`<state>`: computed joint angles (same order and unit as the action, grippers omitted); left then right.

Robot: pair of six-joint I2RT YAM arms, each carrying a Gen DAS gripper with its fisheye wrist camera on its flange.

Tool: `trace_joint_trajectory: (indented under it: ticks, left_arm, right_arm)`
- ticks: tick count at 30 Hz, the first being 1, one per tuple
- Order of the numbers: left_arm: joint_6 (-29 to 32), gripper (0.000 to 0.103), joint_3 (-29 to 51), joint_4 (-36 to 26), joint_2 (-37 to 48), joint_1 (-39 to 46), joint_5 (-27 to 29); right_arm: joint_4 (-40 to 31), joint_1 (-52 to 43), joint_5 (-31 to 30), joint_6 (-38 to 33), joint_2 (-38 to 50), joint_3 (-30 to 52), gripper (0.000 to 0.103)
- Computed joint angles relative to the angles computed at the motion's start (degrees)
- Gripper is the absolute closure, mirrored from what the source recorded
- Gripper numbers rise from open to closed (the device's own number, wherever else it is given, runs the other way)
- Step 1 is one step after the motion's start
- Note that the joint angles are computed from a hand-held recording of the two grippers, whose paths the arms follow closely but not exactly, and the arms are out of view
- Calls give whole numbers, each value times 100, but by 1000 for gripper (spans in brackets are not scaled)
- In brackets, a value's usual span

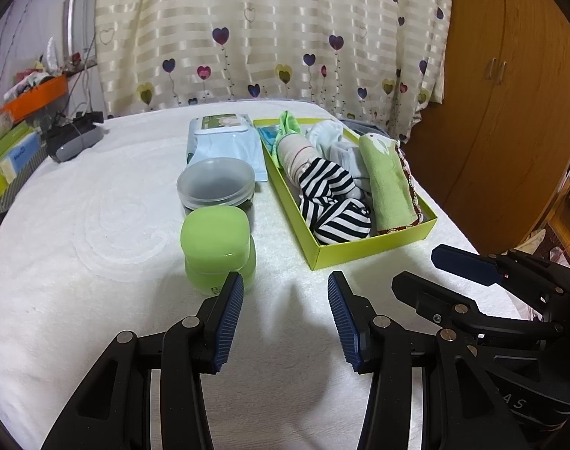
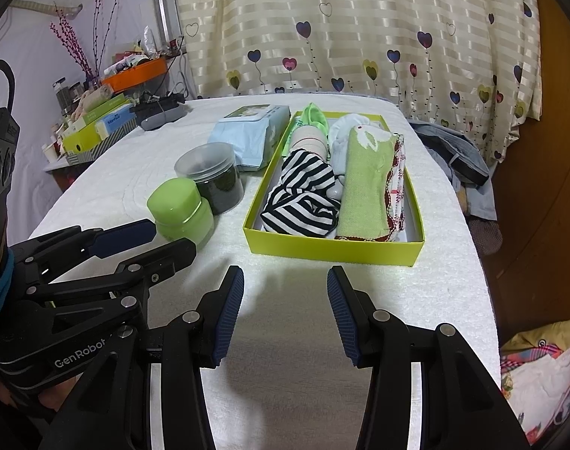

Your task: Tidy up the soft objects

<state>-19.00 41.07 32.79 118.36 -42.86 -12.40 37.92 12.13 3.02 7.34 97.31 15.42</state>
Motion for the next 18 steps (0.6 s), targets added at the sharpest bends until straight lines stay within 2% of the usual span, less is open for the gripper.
trace_joint_trajectory:
  ticks: [18]
  left_arm:
    - [38,57,-68,6,-34,64,32]
  right_arm:
    - [36,2,-8,9,51,5,55]
